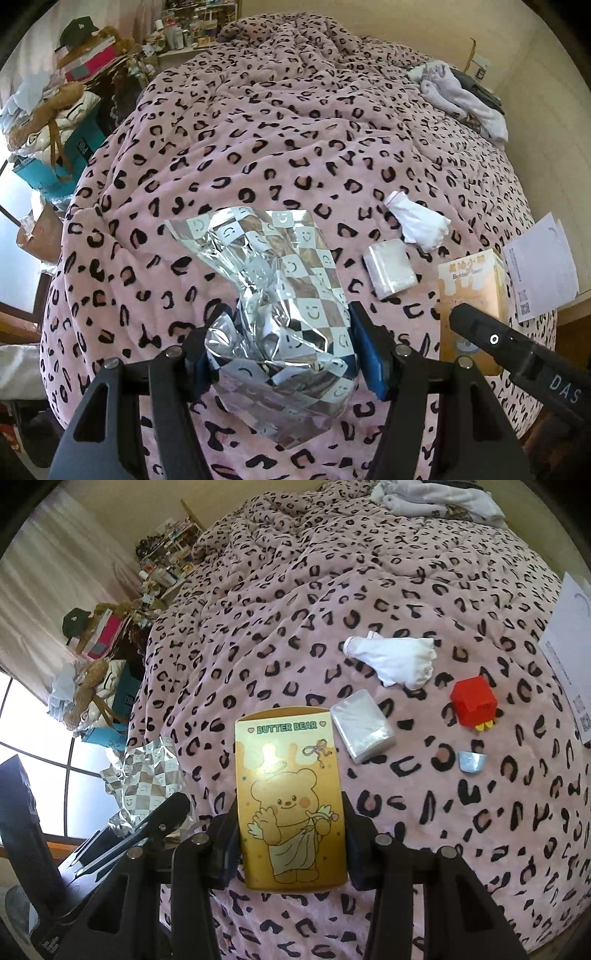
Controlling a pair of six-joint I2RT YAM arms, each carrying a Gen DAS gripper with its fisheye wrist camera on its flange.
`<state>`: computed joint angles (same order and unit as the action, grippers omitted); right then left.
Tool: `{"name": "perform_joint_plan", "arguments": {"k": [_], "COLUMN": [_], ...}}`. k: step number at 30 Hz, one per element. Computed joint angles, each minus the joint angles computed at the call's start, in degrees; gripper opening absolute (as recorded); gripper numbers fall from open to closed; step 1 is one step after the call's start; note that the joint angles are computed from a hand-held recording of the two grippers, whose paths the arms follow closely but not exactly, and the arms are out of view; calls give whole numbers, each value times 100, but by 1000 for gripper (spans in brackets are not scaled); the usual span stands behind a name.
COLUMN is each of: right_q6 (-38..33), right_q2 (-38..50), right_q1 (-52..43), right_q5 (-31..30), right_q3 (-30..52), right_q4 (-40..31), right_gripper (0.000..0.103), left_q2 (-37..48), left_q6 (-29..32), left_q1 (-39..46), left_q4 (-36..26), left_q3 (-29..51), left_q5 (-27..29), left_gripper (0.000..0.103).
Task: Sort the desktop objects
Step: 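Lift the foil bag and the yellow box off the bed, then carry the foil bag with the left gripper while the right carries the yellow box toward the white box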
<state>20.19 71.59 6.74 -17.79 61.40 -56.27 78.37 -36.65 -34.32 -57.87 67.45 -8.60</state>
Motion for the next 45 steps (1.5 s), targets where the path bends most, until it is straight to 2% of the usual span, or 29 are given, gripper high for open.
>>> {"name": "perform_joint_plan", "arguments": {"k": [29,45], "right_q6": [-1121,-2158], "right_q2": [-354,-57], "right_q1": [-1803,-3266], "right_q5": [-470,-797], "right_q3": [65,286], "right_q4": [-713,-1075], "right_gripper": [46,46], "left_q2": [1125,2101], "left_q6": [-404,-534], "left_q1": [-1043,-1619], "left_q4": [-173,-406], "left_q3": [1245,2461], "left_q5": [-146,-248], "left_gripper": [64,64]}}
